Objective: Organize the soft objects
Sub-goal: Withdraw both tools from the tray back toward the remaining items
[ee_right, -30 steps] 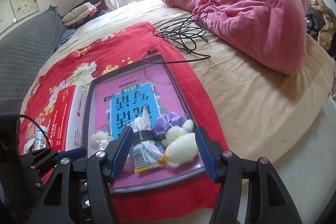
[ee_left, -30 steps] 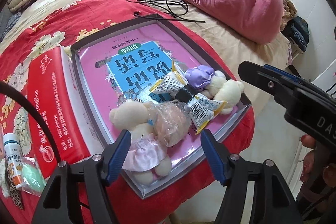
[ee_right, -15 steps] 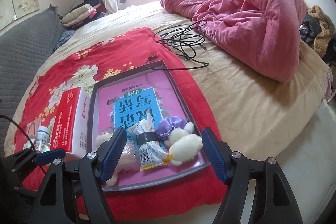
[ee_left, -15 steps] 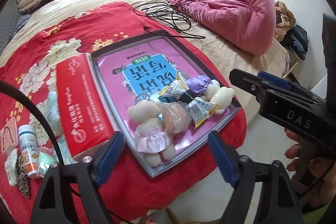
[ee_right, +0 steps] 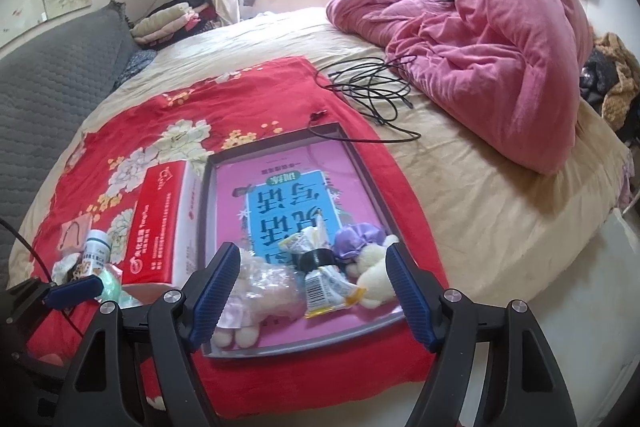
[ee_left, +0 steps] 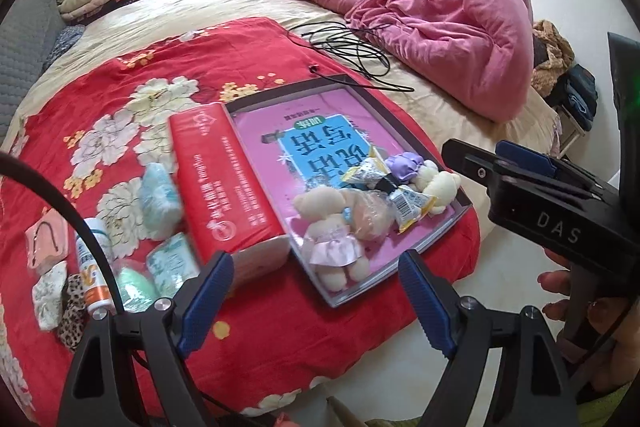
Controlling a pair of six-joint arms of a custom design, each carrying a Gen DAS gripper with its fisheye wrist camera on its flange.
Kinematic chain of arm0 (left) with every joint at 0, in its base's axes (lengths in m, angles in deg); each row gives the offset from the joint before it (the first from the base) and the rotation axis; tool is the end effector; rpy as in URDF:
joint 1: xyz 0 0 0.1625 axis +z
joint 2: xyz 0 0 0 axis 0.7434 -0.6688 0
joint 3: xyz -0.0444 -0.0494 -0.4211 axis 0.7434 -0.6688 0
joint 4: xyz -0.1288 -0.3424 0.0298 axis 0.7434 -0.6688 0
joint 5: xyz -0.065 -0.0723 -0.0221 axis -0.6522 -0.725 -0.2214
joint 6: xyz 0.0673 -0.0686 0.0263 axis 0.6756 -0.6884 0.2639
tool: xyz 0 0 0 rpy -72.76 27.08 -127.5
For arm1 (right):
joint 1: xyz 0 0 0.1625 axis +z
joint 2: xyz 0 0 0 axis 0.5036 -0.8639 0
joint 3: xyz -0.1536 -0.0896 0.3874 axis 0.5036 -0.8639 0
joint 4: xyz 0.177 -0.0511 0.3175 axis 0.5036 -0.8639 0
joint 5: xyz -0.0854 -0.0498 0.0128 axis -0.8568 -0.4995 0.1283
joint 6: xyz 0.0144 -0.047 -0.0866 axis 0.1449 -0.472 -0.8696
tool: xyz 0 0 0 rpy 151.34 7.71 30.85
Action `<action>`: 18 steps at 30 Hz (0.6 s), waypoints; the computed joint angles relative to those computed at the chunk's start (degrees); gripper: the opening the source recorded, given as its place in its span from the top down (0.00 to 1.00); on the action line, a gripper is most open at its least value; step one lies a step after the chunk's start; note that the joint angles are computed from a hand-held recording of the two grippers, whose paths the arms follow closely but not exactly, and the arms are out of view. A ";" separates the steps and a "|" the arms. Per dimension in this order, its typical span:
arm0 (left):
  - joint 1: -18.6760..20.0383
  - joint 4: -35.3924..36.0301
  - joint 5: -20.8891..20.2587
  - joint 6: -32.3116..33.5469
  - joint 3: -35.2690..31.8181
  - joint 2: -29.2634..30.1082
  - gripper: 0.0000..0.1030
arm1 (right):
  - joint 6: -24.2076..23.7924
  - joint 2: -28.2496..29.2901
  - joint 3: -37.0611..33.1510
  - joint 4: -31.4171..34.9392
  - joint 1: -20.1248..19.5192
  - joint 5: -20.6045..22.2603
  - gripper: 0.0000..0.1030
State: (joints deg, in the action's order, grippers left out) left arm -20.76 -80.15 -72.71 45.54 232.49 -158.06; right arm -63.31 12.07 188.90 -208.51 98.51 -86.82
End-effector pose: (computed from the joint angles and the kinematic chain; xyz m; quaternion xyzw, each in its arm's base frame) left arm -0.1848 -0.3063 0.1625 0.2899 0.9122 -0.1634 0.2389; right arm 0.2696 -0.2579 0.1370 0.0337 -0.8685 0.3535 0.3458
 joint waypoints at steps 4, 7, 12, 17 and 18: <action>-0.19 2.82 0.65 -1.14 0.59 -3.95 0.18 | 1.00 0.54 -1.54 2.54 1.33 0.18 0.26; -0.06 6.31 1.37 -2.24 0.47 -6.80 0.18 | 1.76 1.30 -2.97 4.55 2.35 0.02 0.26; 0.12 10.51 2.43 -3.50 0.68 -11.59 0.18 | 2.63 2.70 -5.39 6.75 4.01 0.05 0.26; 0.86 14.16 3.31 -3.97 0.35 -15.60 0.18 | 2.63 4.27 -8.00 8.69 5.38 0.57 0.26; 1.00 14.78 3.46 -4.12 0.25 -16.10 0.18 | 2.56 4.67 -8.56 9.01 5.66 0.57 0.26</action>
State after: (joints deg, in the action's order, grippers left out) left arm -19.76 -65.36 -69.25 41.42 232.74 -174.16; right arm -60.75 16.74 180.35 -199.51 104.17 -86.25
